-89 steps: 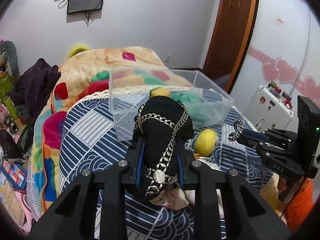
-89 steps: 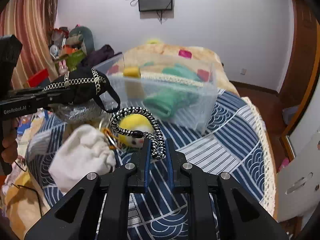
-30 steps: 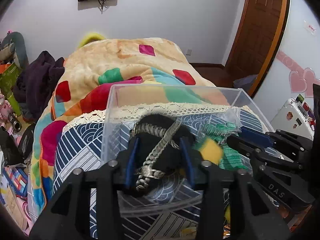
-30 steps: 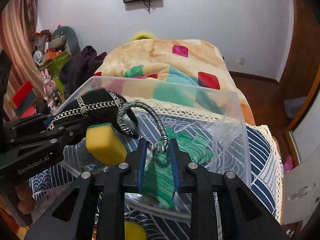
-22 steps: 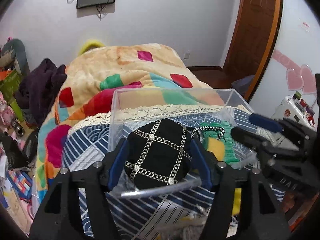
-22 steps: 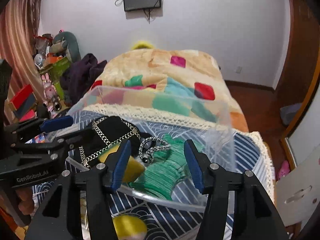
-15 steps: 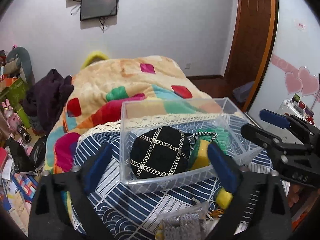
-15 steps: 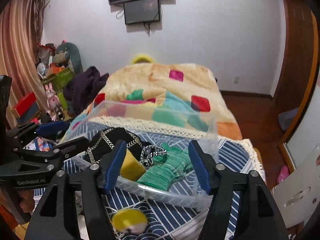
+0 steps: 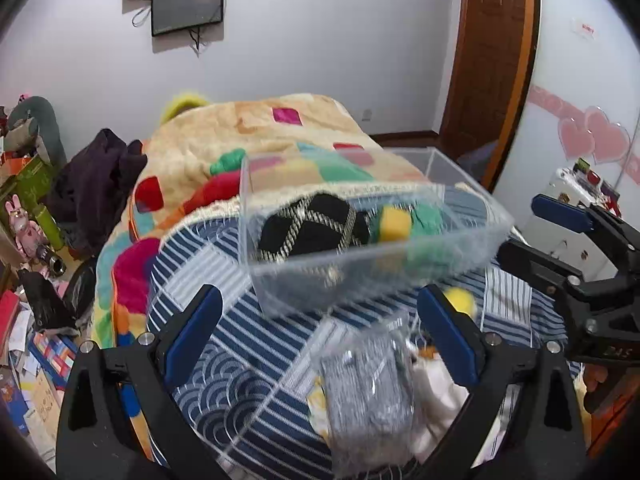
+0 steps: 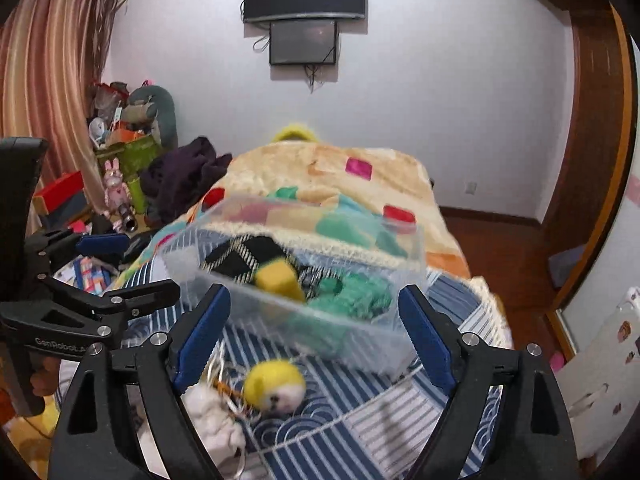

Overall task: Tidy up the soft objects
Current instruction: 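Grasp the bagged grey sock with the left tool while the right tool grasps the yellow doll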

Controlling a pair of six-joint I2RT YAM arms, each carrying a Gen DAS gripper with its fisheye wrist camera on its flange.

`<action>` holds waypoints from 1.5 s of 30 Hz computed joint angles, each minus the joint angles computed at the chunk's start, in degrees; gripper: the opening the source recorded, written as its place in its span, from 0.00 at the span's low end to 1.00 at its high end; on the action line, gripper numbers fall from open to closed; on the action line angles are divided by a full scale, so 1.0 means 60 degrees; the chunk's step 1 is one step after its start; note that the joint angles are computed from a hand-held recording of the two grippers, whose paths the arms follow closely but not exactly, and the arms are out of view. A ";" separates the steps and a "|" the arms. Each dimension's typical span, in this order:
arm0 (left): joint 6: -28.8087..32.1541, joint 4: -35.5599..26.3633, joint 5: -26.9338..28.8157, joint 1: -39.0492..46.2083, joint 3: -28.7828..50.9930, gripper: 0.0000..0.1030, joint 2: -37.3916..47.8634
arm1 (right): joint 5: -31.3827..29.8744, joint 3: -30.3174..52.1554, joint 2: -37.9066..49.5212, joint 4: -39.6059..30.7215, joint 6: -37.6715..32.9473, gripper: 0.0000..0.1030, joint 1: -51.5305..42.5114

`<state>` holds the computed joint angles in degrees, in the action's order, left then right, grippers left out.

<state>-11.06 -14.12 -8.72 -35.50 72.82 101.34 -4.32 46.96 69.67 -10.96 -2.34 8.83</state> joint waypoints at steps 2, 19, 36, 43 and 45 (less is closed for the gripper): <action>-0.0040 0.0094 -0.0021 -0.0074 -0.0257 0.96 -0.0053 | 0.0032 -0.0206 -0.0048 -0.0030 0.0078 0.82 0.0057; -0.0507 0.1353 0.0122 -0.0345 -0.1762 0.88 -0.0080 | -0.0698 -0.0938 0.0660 -0.0147 0.0633 0.79 -0.0041; -0.0445 0.1450 0.0889 -0.0318 -0.1986 0.29 -0.0485 | -0.1441 -0.1082 0.0563 -0.0175 0.0714 0.39 -0.0200; -0.0176 0.1400 0.0770 -0.0276 -0.1686 0.29 -0.1005 | -0.1163 -0.1090 -0.0081 -0.0189 0.0619 0.39 -0.0352; -0.0123 0.1348 0.0726 -0.0216 -0.1435 0.29 -0.1001 | -0.1119 -0.1041 -0.0274 -0.0224 0.0583 0.39 -0.0470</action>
